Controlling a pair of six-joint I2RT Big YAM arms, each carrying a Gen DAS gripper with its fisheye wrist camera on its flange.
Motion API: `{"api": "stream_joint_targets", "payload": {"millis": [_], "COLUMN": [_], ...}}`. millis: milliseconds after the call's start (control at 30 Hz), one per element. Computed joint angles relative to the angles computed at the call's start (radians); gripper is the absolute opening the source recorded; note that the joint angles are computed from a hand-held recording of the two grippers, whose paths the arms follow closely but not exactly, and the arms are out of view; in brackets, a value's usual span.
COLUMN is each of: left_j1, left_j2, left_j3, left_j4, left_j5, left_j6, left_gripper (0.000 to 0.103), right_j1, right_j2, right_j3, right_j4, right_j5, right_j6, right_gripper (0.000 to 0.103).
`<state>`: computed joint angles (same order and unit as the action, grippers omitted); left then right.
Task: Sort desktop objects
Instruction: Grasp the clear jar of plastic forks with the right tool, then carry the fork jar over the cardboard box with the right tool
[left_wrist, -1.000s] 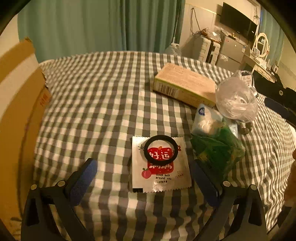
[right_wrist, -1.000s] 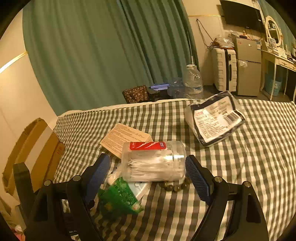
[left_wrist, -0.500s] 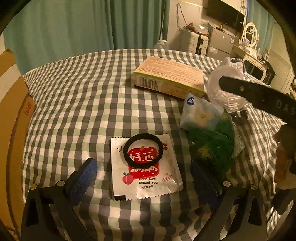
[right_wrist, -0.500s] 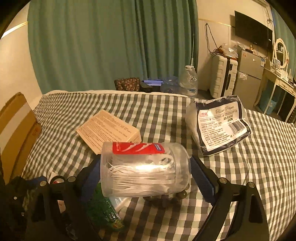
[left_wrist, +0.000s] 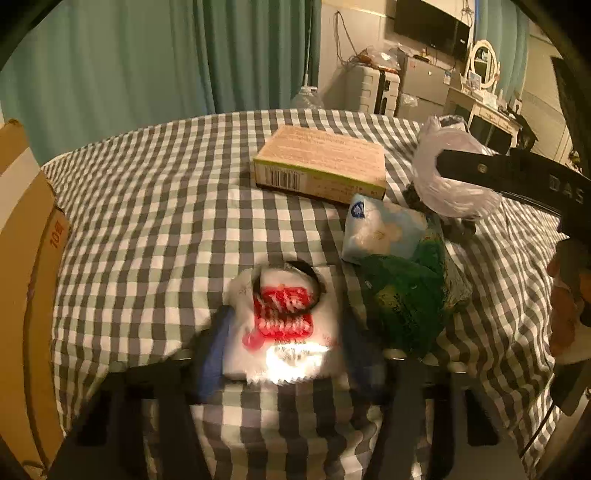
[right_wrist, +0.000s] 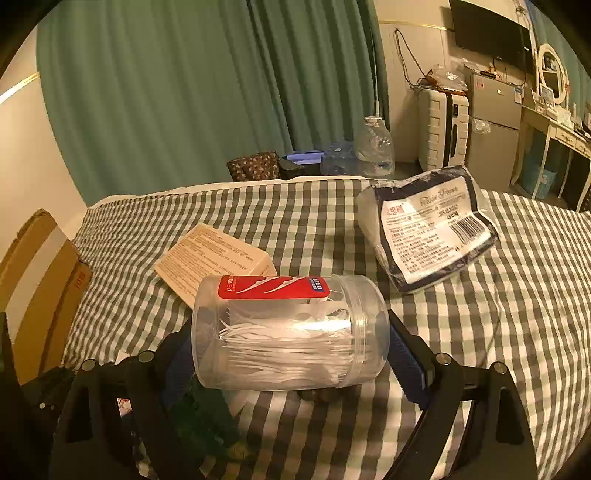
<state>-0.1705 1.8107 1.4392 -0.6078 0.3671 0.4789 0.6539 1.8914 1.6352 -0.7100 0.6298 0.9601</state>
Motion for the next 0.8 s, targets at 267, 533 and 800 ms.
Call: {"api": "stream_joint_targets", "payload": {"millis": [267,533,800], "left_j1": [0.030,0.067,0.042], "left_j2": [-0.021,-0.097,-0.062], "left_j3": [-0.007,-0.049,-0.006], "left_j4": [-0.007,0.049,-0.034], "left_j5": [0.015,0.098,0.083], "left_j6": [0.007,-0.026,0.003], "left_gripper": [0.007,0.006,0.007], "right_j1": [0.035,0.078,0.153], "right_j2": [-0.065,-0.118,-0.155], "right_j3": [-0.053,-0.075,-0.083], "right_j4": [0.011,0.002,-0.045], "right_j5": [0.040,0.095,0.133], "right_j6": [0.041,0.076,0.154], "right_gripper": [0.090,0.090,0.090]}}
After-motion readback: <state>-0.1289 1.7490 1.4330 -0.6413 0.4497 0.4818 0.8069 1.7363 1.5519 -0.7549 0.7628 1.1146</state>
